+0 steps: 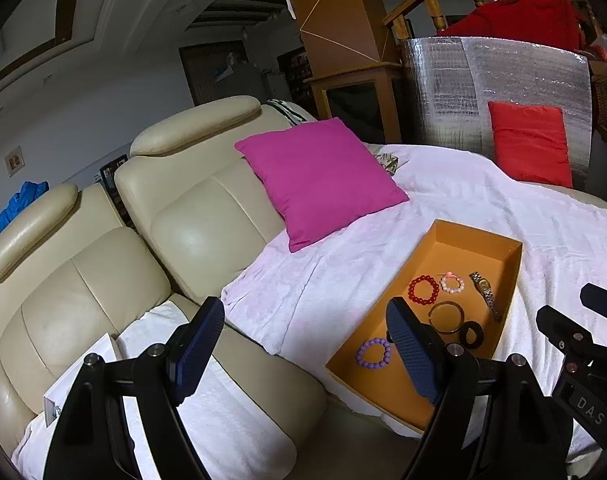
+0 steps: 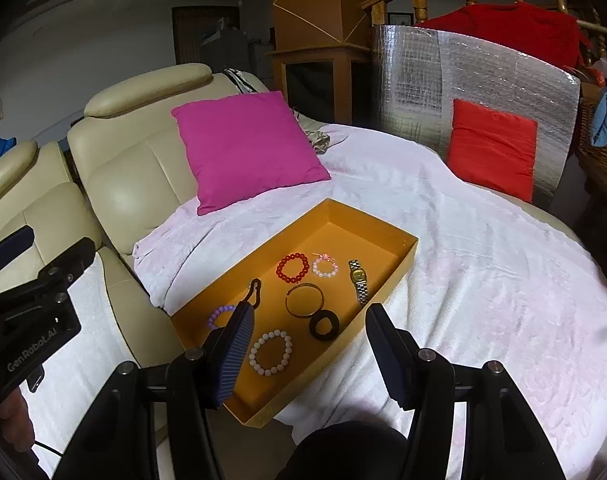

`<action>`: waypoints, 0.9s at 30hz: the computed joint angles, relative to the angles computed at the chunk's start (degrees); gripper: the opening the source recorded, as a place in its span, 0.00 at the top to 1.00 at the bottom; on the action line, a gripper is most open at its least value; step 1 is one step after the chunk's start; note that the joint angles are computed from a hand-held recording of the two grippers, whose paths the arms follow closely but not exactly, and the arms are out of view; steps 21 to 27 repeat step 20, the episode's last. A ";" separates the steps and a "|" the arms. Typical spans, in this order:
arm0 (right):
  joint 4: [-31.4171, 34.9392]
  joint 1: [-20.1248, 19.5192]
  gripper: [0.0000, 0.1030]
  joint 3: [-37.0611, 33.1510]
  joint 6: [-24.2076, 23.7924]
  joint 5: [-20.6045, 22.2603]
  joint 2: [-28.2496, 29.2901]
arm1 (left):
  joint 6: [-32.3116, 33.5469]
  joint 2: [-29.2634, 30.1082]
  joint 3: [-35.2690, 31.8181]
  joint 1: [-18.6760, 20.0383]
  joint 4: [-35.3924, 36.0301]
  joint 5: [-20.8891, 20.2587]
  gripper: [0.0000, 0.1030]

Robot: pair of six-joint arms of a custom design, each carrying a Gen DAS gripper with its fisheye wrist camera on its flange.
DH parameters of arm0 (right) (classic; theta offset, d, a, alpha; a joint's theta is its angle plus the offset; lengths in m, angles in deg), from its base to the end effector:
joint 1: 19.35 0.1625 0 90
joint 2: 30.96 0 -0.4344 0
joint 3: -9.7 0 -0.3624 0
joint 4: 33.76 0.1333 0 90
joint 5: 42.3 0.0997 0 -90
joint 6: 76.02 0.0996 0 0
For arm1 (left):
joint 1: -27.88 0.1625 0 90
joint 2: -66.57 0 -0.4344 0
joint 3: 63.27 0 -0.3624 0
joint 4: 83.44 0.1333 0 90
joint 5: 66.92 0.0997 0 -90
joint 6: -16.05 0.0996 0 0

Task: Organize jewelry

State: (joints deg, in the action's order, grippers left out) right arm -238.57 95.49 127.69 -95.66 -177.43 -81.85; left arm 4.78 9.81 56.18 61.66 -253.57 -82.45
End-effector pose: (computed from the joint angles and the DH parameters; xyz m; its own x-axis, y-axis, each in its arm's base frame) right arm 0.2813 -0.4584 0.1922 -0.7154 -0.0363 0.6978 -0.5554 0.6354 -0.5364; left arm -0.2943 -0.4727 0.2083 -0.5364 -0.0429 -0.8429 0.7017 0.5323 -0.4736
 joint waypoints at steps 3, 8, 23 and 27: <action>0.46 -0.23 0.40 -0.62 -0.44 0.33 0.29 | -0.03 0.21 -0.51 0.36 0.32 0.08 0.19; 1.23 -0.92 0.40 -1.48 -0.87 0.99 0.66 | -0.40 0.95 -1.63 0.87 1.13 0.33 0.19; -3.29 -7.46 0.40 1.87 -1.69 5.92 -5.31 | 12.46 10.07 -7.92 -0.72 -10.61 -5.24 0.19; -3.29 -7.46 0.40 1.87 -1.69 5.92 -5.31 | 12.46 10.07 -7.92 -0.72 -10.61 -5.24 0.19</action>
